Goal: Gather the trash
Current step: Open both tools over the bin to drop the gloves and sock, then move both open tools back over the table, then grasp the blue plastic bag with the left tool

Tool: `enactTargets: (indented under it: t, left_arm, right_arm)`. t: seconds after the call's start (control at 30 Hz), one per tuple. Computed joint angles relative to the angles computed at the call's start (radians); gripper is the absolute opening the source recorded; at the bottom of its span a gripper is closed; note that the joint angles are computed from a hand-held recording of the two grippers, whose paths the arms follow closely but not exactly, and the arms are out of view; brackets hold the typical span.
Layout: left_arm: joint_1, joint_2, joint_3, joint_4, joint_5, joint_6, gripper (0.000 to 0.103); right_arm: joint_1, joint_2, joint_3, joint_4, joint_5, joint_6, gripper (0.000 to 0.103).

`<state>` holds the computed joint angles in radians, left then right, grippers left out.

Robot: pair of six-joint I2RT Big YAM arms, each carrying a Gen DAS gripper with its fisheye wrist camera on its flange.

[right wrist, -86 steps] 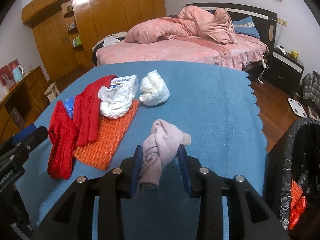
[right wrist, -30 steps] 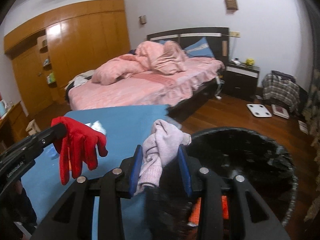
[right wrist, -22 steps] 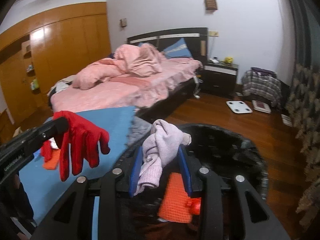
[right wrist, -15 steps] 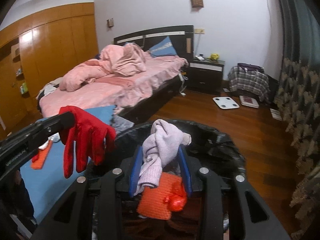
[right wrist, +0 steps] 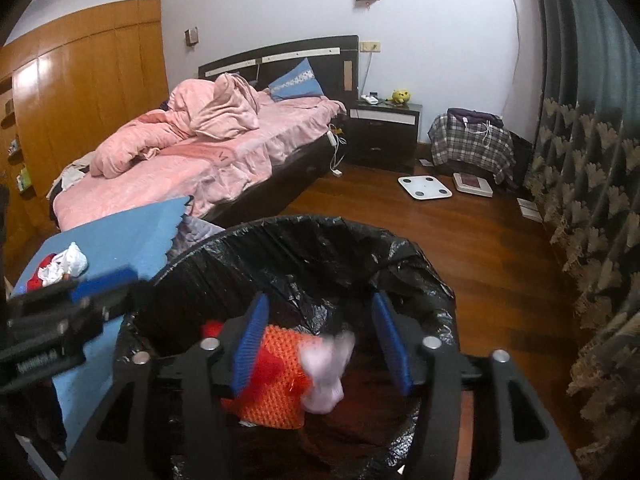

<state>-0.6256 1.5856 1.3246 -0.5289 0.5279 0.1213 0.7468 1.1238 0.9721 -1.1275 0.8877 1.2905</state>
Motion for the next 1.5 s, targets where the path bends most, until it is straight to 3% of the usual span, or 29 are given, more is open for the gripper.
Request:
enactTargets:
  t: [0.2, 0.33, 0.43, 0.63, 0.77, 0.97, 1.13, 1.27, 1.5]
  left_arm:
    - [0.052, -0.039, -0.074, 0.016, -0.037, 0.019, 0.044]
    - [0.109, -0.094, -0.133, 0.092, -0.081, 0.014, 0.059]
    - [0.162, -0.131, -0.168, 0.142, -0.121, 0.016, 0.073]
    - [0.293, -0.150, -0.170, 0.179, -0.191, -0.010, 0.085]
    - [0.370, -0.136, -0.157, 0.183, -0.234, -0.022, 0.087]
    - [0.480, -0.081, -0.114, 0.201, -0.310, -0.038, 0.087]
    - [0.539, -0.019, -0.065, 0.204, -0.345, -0.048, 0.086]
    - [0.567, 0.044, -0.007, 0.184, -0.346, -0.048, 0.080]
    - [0.582, 0.146, 0.110, 0.096, -0.331, -0.048, 0.070]
  right_arm:
    - [0.012, 0.027, 0.022, 0.017, 0.009, -0.014, 0.075]
    - [0.022, 0.060, 0.053, 0.047, 0.020, -0.044, 0.091]
    - [0.021, 0.094, 0.087, 0.130, 0.007, -0.118, 0.097]
    - [0.007, 0.208, 0.186, 0.298, -0.046, -0.303, 0.097]
    - [-0.001, 0.328, 0.292, 0.415, -0.102, -0.451, 0.097]
    - [-0.012, 0.491, 0.438, 0.512, -0.174, -0.576, 0.097]
    - [-0.020, 0.599, 0.541, 0.537, -0.211, -0.613, 0.097]
    - [-0.025, 0.669, 0.611, 0.552, -0.245, -0.633, 0.097]
    - [-0.036, 0.765, 0.712, 0.544, -0.292, -0.646, 0.091]
